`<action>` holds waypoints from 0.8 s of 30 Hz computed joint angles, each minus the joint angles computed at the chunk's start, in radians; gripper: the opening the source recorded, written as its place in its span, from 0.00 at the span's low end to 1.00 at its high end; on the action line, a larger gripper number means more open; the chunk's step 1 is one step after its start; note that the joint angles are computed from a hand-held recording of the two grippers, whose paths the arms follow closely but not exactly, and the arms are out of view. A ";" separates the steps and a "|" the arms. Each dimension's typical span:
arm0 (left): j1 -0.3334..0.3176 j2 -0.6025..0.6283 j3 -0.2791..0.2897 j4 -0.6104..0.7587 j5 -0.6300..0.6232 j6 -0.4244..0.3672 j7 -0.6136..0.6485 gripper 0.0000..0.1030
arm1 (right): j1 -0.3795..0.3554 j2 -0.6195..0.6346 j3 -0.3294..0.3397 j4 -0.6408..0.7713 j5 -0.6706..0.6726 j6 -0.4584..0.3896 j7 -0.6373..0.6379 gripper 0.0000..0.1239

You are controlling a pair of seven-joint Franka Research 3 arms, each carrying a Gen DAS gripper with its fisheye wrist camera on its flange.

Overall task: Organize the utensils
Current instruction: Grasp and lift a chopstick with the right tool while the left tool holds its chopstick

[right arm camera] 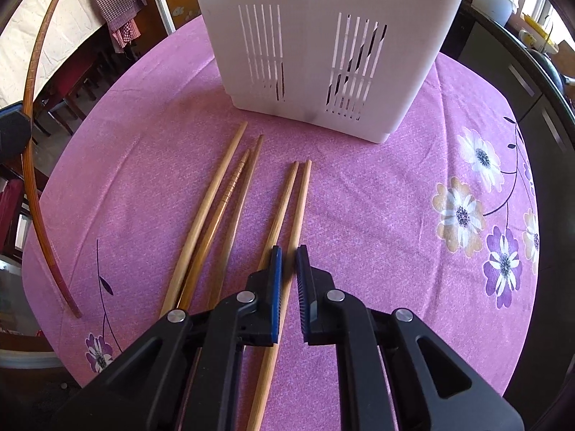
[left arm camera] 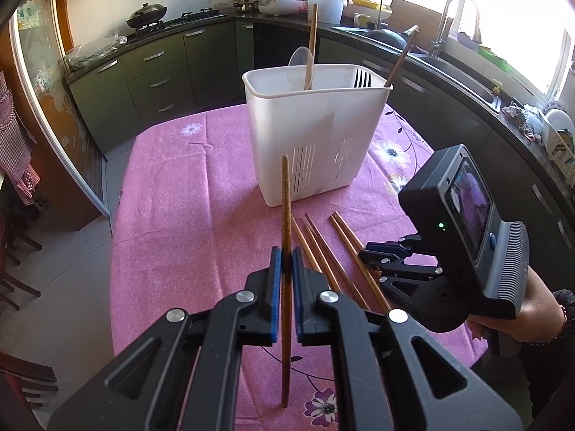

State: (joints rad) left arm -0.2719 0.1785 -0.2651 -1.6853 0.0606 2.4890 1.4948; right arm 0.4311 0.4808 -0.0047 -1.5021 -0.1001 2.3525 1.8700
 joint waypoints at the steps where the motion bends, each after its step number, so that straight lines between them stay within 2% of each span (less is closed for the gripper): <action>1: 0.002 -0.003 0.000 -0.004 -0.004 0.002 0.003 0.06 | -0.002 0.004 0.001 0.003 0.004 0.003 0.001 0.07; 2: 0.004 -0.007 -0.001 -0.008 -0.009 0.004 0.007 0.06 | -0.003 0.004 0.001 0.002 0.007 0.013 0.002 0.06; 7: 0.013 -0.025 0.000 -0.025 -0.033 0.011 0.025 0.06 | -0.007 -0.098 0.001 -0.113 0.016 0.175 0.017 0.06; 15: 0.019 -0.068 0.003 -0.054 -0.061 0.044 0.049 0.06 | 0.000 -0.323 -0.017 -0.325 -0.153 0.385 0.147 0.06; 18: 0.020 -0.090 0.006 -0.070 -0.069 0.055 0.058 0.06 | -0.022 -0.389 0.000 -0.386 -0.217 0.421 0.195 0.06; 24: 0.015 -0.129 0.012 -0.103 -0.062 0.078 0.058 0.06 | -0.070 -0.473 0.059 -0.460 -0.268 0.423 0.241 0.06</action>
State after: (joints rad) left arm -0.2573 0.0499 -0.2528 -1.7885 -0.0016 2.5675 1.5533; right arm 0.3609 0.0079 0.0539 -1.9624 -0.3681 2.7756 2.1109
